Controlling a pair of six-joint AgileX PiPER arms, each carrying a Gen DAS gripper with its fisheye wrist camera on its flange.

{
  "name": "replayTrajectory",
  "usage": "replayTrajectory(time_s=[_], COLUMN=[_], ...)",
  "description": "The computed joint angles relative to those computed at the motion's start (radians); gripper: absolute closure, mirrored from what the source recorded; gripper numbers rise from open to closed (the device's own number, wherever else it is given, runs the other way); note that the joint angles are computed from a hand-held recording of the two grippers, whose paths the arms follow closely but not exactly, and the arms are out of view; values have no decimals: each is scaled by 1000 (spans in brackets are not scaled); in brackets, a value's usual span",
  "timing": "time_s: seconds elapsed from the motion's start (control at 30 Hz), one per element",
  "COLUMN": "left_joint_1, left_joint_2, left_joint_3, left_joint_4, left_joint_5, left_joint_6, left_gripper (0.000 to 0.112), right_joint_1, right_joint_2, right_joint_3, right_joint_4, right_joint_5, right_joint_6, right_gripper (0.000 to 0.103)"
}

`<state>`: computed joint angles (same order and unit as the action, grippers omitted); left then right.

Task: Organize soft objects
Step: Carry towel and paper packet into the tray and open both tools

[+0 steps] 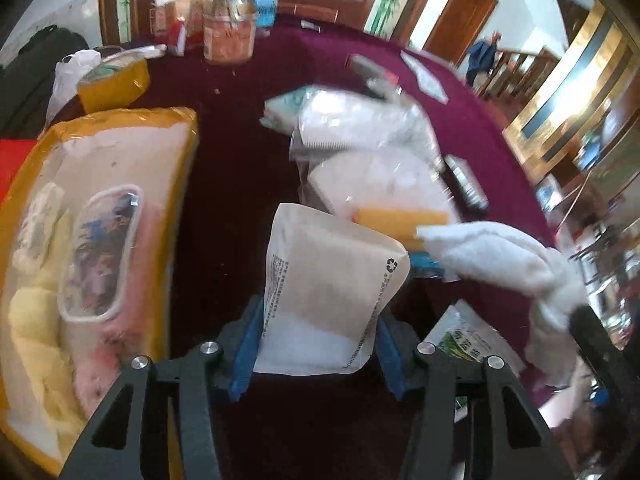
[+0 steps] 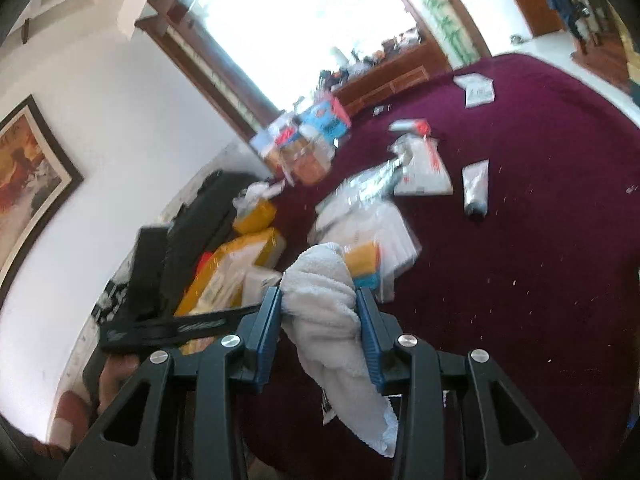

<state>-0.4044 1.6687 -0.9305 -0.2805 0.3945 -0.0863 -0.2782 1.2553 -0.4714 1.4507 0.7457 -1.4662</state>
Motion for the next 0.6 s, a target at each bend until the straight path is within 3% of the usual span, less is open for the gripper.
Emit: replayTrajectory(time_s=[0.1,0.2,0.27,0.4,0.47,0.53,0.6], left_joint_1=[60,140,203,306,338,351,358], left_joint_2=[-89,-197,-258,-331,-335,-333,-325], left_joint_3=[35,87,121,159,168,173,174], left_joint_4=[-191,-320,-374,-392,-418,-427,-451], left_joint_5=[56,125,162,207,218,217,220], left_joint_6=[188,318,379,433,467,477,501], left_gripper=[57,57,57,57,57,57,57], right_joint_1=[28,136,162,335,344,310,325], right_joint_2=[-43,-93,-122,-159,-134,-91,-77], right_joint_3=[1,1,3,-33,-60,-87,-120], right_joint_4=[28,53,91,136,129,145,103], right_joint_5=[-10,-147,-135,-284,-262,-151,-189], right_joint_6=[12,51,40,53,79,77,140], right_gripper=[67,67,67,67,67,67,67])
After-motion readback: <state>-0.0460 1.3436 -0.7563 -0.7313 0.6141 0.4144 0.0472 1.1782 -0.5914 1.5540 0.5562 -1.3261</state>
